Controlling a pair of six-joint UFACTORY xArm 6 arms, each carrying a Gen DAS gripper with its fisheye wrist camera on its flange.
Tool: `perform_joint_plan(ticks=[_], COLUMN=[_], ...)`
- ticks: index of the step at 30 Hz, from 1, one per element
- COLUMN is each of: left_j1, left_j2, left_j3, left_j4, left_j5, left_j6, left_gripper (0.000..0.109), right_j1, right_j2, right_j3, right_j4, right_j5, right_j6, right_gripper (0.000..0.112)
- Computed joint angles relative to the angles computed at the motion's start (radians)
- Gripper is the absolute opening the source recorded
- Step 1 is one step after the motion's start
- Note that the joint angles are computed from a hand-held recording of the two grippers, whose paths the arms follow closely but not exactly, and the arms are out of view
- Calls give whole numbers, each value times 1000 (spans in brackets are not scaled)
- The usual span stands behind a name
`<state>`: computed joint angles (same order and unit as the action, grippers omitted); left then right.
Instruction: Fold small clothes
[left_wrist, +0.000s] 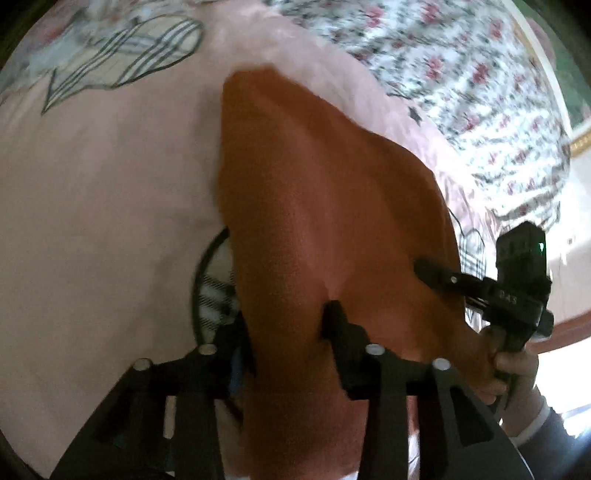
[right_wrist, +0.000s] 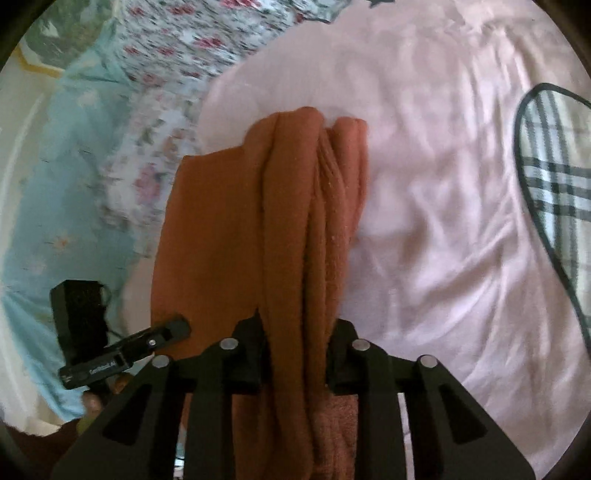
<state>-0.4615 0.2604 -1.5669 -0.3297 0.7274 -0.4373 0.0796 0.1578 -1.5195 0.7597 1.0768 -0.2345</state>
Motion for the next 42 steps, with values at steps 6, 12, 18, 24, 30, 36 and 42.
perform_joint_plan(ticks=[6, 12, 18, 24, 30, 36, 42], left_j1=[22, 32, -3, -31, -58, -135, -206], left_j2=[-58, -40, 25, 78, -109, -337, -389], left_j3=[48, 14, -90, -170, 39, 317, 422], left_j4=[110, 176, 278, 354, 348, 360, 401], left_j5=[-49, -11, 86, 169, 128, 78, 58], left_j6=[-108, -156, -190, -204, -160, -144, -196], left_gripper=[54, 52, 51, 52, 52, 53, 56], right_j1=[-6, 26, 25, 3, -35, -71, -55], right_j2=[-32, 52, 107, 159, -5, -252, -389], right_j3=[-23, -150, -244, -257, -124, 146, 339], right_j4=[-128, -148, -160, -199, -111, -77, -120], right_j5=[-81, -134, -135, -71, -53, 23, 64], right_j6=[69, 61, 59, 118, 54, -48, -65], right_gripper=[47, 29, 8, 10, 25, 47, 48])
